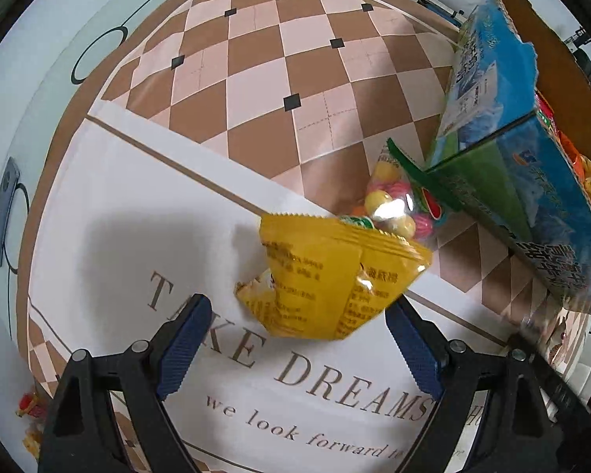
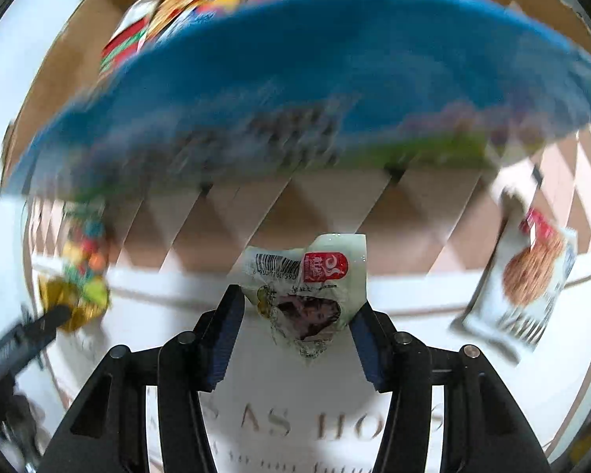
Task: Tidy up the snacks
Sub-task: 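Grasp the yellow Haidilao pack with the left gripper while the right grasps the white photo pouch, then carry the yellow pack and white pouch into the box and open both grippers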
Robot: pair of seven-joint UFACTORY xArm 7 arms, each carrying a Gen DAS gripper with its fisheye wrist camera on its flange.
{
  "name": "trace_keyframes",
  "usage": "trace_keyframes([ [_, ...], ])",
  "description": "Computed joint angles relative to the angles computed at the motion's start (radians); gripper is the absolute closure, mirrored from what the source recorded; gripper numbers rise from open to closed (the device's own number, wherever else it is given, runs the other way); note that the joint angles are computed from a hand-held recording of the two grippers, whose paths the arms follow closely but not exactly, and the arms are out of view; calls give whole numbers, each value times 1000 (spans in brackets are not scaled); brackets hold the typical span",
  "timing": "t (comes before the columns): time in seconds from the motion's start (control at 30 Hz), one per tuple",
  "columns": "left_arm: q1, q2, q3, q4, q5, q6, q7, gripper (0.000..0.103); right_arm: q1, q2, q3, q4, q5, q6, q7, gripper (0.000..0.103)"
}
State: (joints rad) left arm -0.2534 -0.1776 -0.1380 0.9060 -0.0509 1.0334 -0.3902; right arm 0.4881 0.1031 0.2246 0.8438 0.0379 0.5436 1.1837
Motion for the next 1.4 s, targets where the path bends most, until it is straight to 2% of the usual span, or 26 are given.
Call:
trace_keyframes([
  [0.13, -1, 19, 11, -8, -21, -53, 69, 12, 18, 19, 17, 7, 29, -16, -3, 47],
  [0.17, -1, 19, 11, -14, -20, -66, 81, 16, 23, 24, 19, 10, 33, -20, -1, 47],
  [0.2, -3, 21, 9, -8, -20, -71, 91, 24, 26, 28, 20, 14, 35, -19, -2, 47],
  [0.23, -4, 24, 9, -12, -24, -85, 108, 50, 28, 31, 19, 16, 35, -19, -2, 47],
  [0.27, -6, 35, 8, -6, -22, -81, 121, 59, 30, 31, 19, 17, 35, -20, -2, 47],
  [0.33, -10, 38, 3, -6, -16, -78, 131, 62, 38, 34, 17, 27, 24, -16, 11, 47],
  [0.6, -21, -46, -1, -47, -36, -70, 140, 64, 30, -36, 18, 17, 37, 1, -2, 47],
  [0.83, -52, -160, 1, -7, -128, 24, 182, 64, 27, -176, 31, -32, 84, -1, -27, 47],
  [0.9, -63, -181, 3, 22, -159, 50, 196, 64, 21, -205, 30, -11, 88, 24, -33, 47],
  [1.03, -82, -112, 4, 158, -230, 74, 226, 64, 4, -331, 15, -30, 100, 71, -52, 47],
  [1.17, -99, 17, -18, 355, -263, 104, 231, 63, -44, -423, -7, -31, 109, 98, -80, 47],
  [1.3, -122, 205, -53, 588, -226, 154, 216, 63, -114, -467, -37, -8, 72, 155, -119, 47],
  [1.4, -138, 338, -62, 723, -208, 206, 204, 63, -164, -436, -63, 15, 61, 169, -164, 47],
])
